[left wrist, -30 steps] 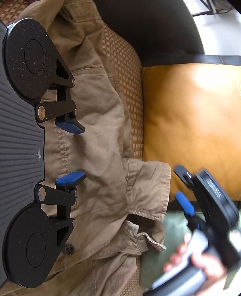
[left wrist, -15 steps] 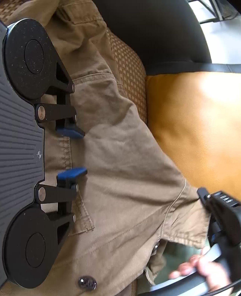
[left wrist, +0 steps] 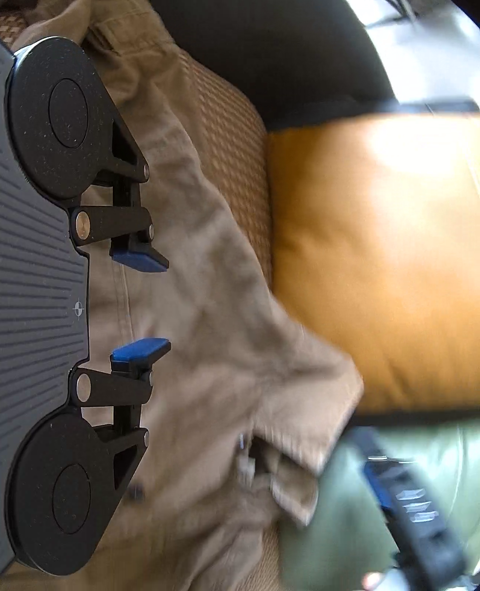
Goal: Fold clothes
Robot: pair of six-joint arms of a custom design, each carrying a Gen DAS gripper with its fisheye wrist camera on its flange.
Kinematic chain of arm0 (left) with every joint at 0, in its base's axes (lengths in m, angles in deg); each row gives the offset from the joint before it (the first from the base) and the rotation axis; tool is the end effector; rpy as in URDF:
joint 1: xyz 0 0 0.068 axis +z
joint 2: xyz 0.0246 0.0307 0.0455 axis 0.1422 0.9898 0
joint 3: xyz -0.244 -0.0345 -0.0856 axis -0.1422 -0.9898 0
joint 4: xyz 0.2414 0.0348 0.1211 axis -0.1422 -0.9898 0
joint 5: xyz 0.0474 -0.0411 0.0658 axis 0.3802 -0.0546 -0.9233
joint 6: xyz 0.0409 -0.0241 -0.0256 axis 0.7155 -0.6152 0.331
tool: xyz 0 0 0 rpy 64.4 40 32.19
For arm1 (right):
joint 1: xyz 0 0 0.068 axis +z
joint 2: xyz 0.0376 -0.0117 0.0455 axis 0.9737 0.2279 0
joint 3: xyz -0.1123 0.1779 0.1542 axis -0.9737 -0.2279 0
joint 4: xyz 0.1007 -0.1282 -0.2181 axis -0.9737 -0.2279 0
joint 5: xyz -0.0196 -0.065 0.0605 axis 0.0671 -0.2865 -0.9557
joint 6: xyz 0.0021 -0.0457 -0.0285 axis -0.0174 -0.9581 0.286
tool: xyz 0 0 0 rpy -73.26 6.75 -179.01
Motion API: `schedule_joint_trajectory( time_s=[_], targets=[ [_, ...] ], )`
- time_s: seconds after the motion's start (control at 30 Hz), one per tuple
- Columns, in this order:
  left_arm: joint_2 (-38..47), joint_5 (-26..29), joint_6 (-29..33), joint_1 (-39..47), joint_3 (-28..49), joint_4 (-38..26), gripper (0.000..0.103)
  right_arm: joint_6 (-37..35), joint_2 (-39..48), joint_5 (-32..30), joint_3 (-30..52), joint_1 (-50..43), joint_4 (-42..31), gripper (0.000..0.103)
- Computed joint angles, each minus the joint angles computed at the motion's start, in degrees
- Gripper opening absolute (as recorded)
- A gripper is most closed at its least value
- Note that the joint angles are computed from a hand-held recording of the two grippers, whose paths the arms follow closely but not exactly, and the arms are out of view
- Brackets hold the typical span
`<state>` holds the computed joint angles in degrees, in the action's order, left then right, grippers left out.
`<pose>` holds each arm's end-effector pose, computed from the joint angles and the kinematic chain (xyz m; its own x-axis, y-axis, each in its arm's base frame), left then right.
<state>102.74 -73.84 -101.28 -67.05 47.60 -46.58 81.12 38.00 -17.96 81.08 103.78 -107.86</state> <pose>0.0849 -0.2264 0.1423 -0.7140 0.1002 -0.6929 0.0421 0.9941 0.1004 0.2563 0.1334 0.2181 -0.6035 -0.4233 -0.6757 -0.5634 0.8261 -0.0143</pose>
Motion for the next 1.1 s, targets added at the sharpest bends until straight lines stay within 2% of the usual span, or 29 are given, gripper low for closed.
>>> schedule_joint_trajectory(
  time_s=[0.07, 0.17, 0.2, 0.23, 0.3, 0.43, 0.47, 0.5, 0.53, 0.57, 0.6, 0.63, 0.83, 0.93, 1.03, 1.1],
  targets=[
    [2.08, 0.24, 2.54, -1.60, 3.12, 0.58, 0.059, -9.38, 0.09, 0.97, 0.93, -0.05, -7.65, 0.051],
    [6.10, 1.16, 5.22, -2.60, 7.19, 3.72, 0.066, -20.00, -1.61, 2.87, -1.59, 1.79, -9.76, 0.050],
    [7.76, 1.60, 5.61, -2.85, 8.60, 4.68, 0.070, -21.84, -1.01, 3.83, -1.55, 2.39, -8.70, 0.051],
    [9.41, 2.04, 6.02, -3.08, 10.04, 5.59, 0.072, -23.96, -0.47, 4.58, -1.50, 2.53, -7.89, 0.057],
    [13.50, 2.89, 6.12, -3.03, 13.18, 7.07, 0.073, -26.85, 2.12, 6.08, 0.75, 2.88, -7.64, 0.063],
    [17.80, 5.29, 3.21, -1.19, 14.99, 9.54, 0.073, -29.79, 4.81, 7.74, 2.59, 2.37, -9.46, 0.063],
    [17.61, 5.93, 2.50, -0.62, 13.97, 10.98, 0.069, -30.85, 4.77, 8.30, 1.77, 2.12, -9.19, 0.063],
    [17.44, 6.58, 1.81, -0.04, 12.96, 12.43, 0.047, -31.76, 5.00, 8.93, 1.38, 2.23, -9.02, 0.060],
    [17.28, 7.24, 1.11, 0.56, 11.96, 13.89, 0.033, -32.69, 4.68, 9.40, 0.41, 2.03, -8.31, 0.052],
    [17.00, 7.59, 0.53, 1.06, 11.08, 14.90, 0.010, -32.05, 5.48, 9.88, 0.31, 2.19, -7.54, 0.039],
    [16.12, 7.46, 0.38, 1.23, 9.97, 15.77, 0.005, -31.40, 6.31, 10.36, 0.24, 2.35, -6.78, 0.007],
    [14.60, 6.98, 0.49, 0.89, 8.29, 17.22, 0.000, -30.66, 6.91, 10.50, 0.15, 2.40, -5.91, 0.006],
    [8.09, 0.21, -0.91, -2.90, 2.74, 20.72, 0.000, -18.92, 5.37, 4.79, -1.73, -0.42, 5.95, 0.005],
    [7.25, -3.37, -3.25, -4.88, 1.17, 22.40, 0.000, -17.09, 9.94, 10.06, -3.18, 2.28, 10.77, 0.005],
    [7.56, -7.65, -6.21, -7.76, 0.69, 21.59, 0.000, -14.50, 15.54, 12.22, -3.20, 3.98, 13.84, 0.005],
    [7.52, -7.25, -4.53, -7.86, 0.03, 23.53, 0.000, -13.02, 17.97, 13.44, -2.96, 4.94, 15.80, 0.005]
  ],
)
